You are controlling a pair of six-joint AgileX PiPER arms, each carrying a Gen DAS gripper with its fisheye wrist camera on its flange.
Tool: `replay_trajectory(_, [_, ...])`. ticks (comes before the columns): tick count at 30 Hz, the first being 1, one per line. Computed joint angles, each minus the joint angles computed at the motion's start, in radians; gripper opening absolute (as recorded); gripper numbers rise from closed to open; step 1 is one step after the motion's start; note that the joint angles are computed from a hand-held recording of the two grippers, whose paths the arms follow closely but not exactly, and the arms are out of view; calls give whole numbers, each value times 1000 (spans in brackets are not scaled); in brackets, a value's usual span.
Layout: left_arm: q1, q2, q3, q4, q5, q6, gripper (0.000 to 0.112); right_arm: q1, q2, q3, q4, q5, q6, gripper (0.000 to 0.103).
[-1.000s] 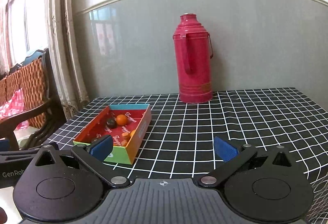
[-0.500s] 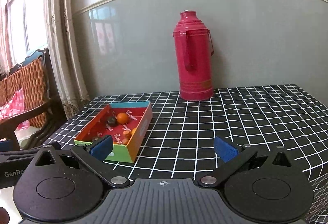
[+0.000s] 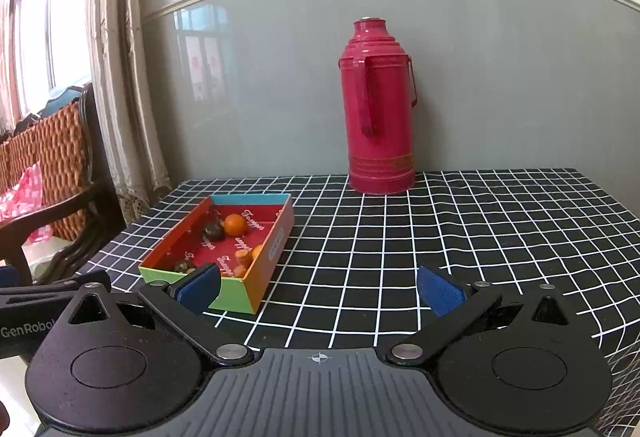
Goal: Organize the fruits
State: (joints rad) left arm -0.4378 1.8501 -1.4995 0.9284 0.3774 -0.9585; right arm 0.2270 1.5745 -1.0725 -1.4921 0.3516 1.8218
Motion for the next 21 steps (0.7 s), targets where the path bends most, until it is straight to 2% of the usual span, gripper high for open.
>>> replay_trajectory(21, [-2,5,-7,12,4,-10,97,8,8,-6,0,5,-5,103])
